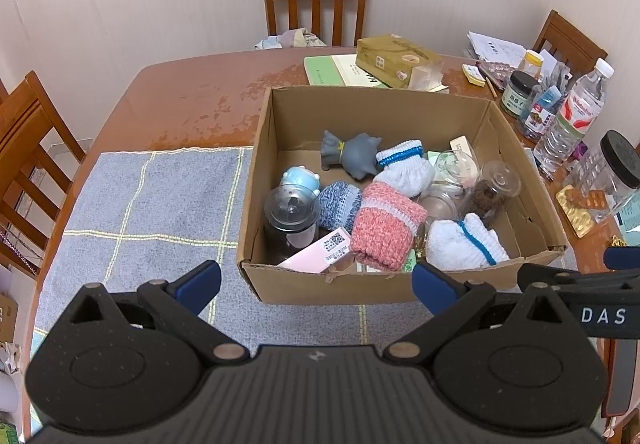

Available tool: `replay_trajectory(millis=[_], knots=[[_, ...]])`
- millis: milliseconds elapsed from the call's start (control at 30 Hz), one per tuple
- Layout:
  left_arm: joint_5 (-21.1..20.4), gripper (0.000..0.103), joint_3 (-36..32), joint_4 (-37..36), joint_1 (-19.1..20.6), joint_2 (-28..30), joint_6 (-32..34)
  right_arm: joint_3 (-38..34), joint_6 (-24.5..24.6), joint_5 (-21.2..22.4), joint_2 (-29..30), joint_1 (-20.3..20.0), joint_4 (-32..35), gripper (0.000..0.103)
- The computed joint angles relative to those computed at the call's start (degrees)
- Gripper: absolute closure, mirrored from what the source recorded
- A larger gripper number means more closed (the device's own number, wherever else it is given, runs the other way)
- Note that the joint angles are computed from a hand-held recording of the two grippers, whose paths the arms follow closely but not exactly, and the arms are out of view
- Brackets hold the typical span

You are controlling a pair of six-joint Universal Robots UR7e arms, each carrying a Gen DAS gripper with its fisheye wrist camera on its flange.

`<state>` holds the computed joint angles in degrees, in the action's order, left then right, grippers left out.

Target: Organize objects

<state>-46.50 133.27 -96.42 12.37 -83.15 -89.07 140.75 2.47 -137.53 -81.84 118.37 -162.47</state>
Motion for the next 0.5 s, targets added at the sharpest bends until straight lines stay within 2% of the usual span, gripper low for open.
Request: replay_trajectory(millis=[500], knots=[[-0.04,0.002,-0.14,-0.12,0.09,0.22,-0.17,-0.16,0.01,0.09,0.11,-0.05,0.09,0.0]])
